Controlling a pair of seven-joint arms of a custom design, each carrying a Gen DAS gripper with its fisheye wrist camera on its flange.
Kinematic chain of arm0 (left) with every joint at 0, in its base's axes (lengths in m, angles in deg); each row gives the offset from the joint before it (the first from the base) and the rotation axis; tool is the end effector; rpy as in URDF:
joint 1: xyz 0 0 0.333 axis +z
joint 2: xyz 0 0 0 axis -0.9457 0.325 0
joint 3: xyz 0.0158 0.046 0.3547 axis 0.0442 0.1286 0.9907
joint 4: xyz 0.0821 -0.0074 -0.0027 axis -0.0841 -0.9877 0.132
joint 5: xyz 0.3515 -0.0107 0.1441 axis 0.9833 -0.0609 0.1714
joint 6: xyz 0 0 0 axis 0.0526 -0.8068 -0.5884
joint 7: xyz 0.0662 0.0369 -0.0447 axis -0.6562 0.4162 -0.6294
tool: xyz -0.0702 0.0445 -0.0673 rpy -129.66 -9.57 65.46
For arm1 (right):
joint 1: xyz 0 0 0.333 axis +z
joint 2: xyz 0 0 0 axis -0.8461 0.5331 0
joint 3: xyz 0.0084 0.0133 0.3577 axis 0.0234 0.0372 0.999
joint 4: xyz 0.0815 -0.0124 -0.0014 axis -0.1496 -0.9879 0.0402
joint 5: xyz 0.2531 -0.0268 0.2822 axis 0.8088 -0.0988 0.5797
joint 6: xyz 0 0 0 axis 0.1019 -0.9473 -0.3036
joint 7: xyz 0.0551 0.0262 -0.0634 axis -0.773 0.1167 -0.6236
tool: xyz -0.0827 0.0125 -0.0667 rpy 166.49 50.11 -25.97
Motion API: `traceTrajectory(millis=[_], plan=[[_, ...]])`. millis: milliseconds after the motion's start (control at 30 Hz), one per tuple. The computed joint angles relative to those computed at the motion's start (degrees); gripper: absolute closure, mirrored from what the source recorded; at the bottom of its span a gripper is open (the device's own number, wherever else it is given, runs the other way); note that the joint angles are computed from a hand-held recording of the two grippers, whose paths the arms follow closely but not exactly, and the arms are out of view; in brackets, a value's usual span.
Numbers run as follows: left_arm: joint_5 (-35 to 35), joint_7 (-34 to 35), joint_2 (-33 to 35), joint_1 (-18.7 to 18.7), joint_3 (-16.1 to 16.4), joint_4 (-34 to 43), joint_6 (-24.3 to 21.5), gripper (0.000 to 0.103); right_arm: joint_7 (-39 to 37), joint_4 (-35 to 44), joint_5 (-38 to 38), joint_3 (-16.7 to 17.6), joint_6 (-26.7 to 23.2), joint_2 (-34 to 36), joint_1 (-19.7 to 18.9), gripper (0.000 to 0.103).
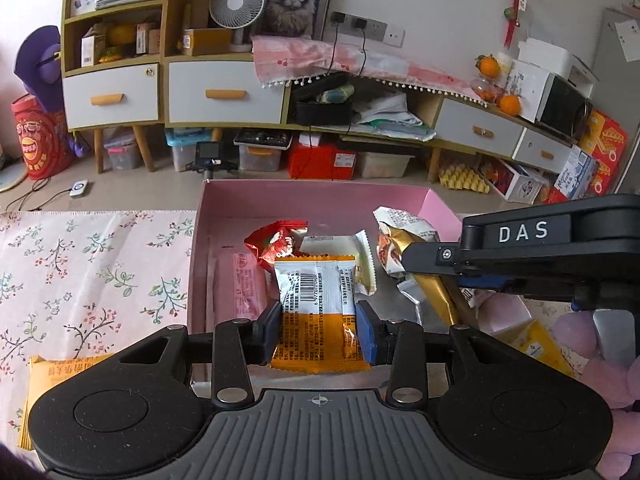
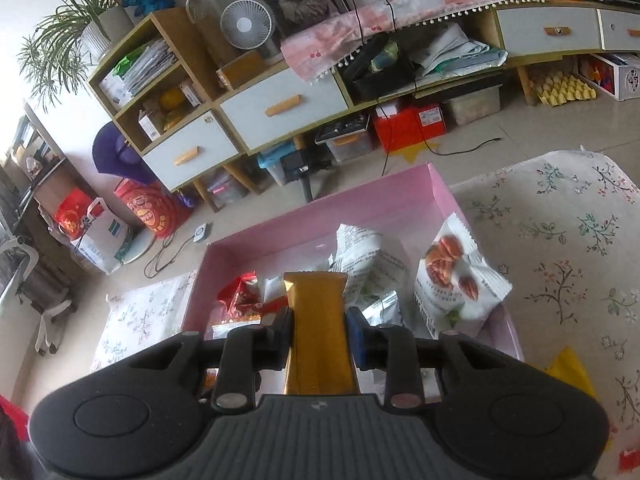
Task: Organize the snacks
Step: 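Carry both packets into the pink-lined box and open both tools, then lift both open tools out of the box back over the snacks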
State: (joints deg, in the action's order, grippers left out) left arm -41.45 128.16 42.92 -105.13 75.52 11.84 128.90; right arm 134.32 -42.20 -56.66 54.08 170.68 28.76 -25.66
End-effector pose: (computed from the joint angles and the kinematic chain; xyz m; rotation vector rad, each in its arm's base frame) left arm 0.6879 -0.4747 0.4010 -1.4465 2.1374 -1.1354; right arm 0.6628 0.3163 0.4237 -1.2683 1.9308 -0.3880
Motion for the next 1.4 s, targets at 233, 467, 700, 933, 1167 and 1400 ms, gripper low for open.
traceTrajectory(millis=[233,467,700,933,1167,1400], plan=[[0.65,-0.76,-0.08,-1.00,1.82,-0.84,1.26,0.049,4.75,-1.28,-2.21,-5.30,2.05,-0.25,3.74,0.074],[0.21,-0.20,-2.73,-0.48,1.01,-4.62,1.89,0.035,5.75,-2.08,-5.47,-5.49,0.03,-2.21,4.42,0.063],[-0.17,-0.81,-7.39,0.52,0.17,-10.40,0.33,0.030,11.66,-4.15,-11.49,-5.52,-1.15,-5.33,5.22,0.060],[0.48,-2.41,-13.44,1.15,0.19,-17.95,-0.20,0.023,15.32,-6.99,-16.82,-0.98,-4.56,-9.57,2.85,0.049],[3.04,-5.16,-19.02,1.34,0.54,-24.84,-1.09,0.011,17.08,-10.06,-21.61,4.16,-9.16,-13.90,0.82,0.026],[5.53,-6.46,-22.86,2.51,0.08,-31.85,0.50,0.005,20.87,-12.54,-26.83,8.35,-10.16,-15.61,-1.36,0.015]])
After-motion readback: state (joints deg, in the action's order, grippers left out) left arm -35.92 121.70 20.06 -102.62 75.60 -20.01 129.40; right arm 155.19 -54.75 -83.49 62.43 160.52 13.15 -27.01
